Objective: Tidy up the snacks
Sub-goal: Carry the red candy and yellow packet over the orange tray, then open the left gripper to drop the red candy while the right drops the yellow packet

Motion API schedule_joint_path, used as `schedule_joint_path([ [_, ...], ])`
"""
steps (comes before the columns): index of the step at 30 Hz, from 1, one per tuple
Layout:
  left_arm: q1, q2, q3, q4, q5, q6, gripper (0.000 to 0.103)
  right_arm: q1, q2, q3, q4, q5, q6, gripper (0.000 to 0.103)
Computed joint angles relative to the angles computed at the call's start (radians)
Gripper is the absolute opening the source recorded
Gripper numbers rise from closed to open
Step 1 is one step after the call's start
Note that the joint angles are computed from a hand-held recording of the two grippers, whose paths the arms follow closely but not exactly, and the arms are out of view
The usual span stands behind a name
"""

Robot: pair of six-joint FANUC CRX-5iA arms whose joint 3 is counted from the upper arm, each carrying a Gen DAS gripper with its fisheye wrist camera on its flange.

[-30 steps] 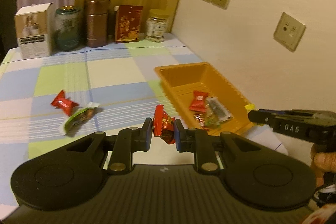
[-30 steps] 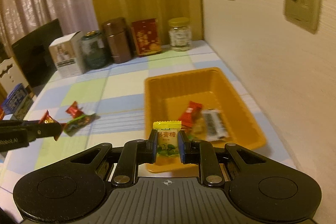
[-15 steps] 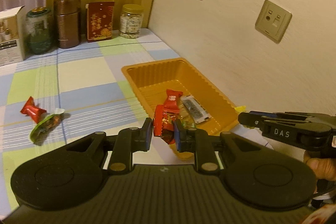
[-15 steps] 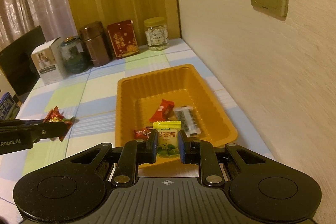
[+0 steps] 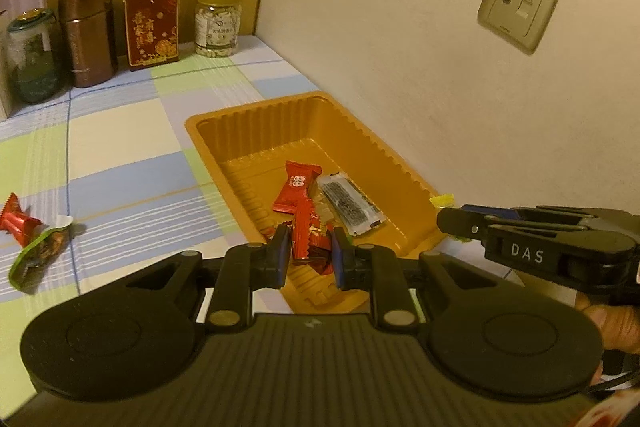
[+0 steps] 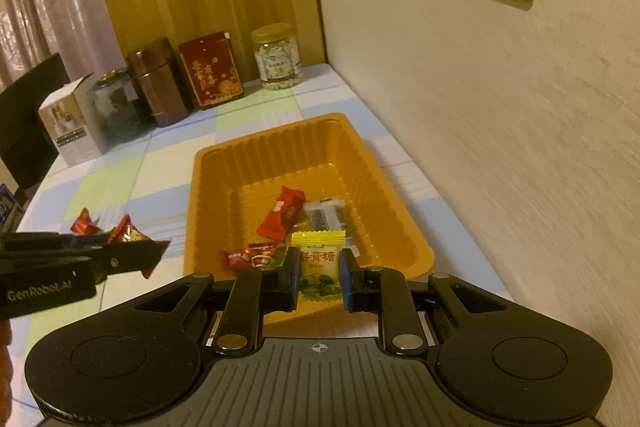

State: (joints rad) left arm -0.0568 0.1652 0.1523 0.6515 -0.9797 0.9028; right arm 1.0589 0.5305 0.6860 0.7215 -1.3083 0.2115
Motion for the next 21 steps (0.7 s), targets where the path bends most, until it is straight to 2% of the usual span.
schedule_joint_path([
  [13,-0.047,0.086,0.062,-0.029,0.009,0.020,0.019,-0.048,-0.006,-0.038,-0.031,0.055,-0.004,0.020],
  [16,-0.053,0.089,0.065,-0.056,0.018,0.022,0.034,-0.052,-0.007,-0.044,-0.035,0.061,-0.010,0.020],
  [21,-0.027,0.060,0.031,-0.074,0.028,0.047,0.034,-0.052,-0.021,-0.071,-0.035,0.077,-0.032,0.020],
])
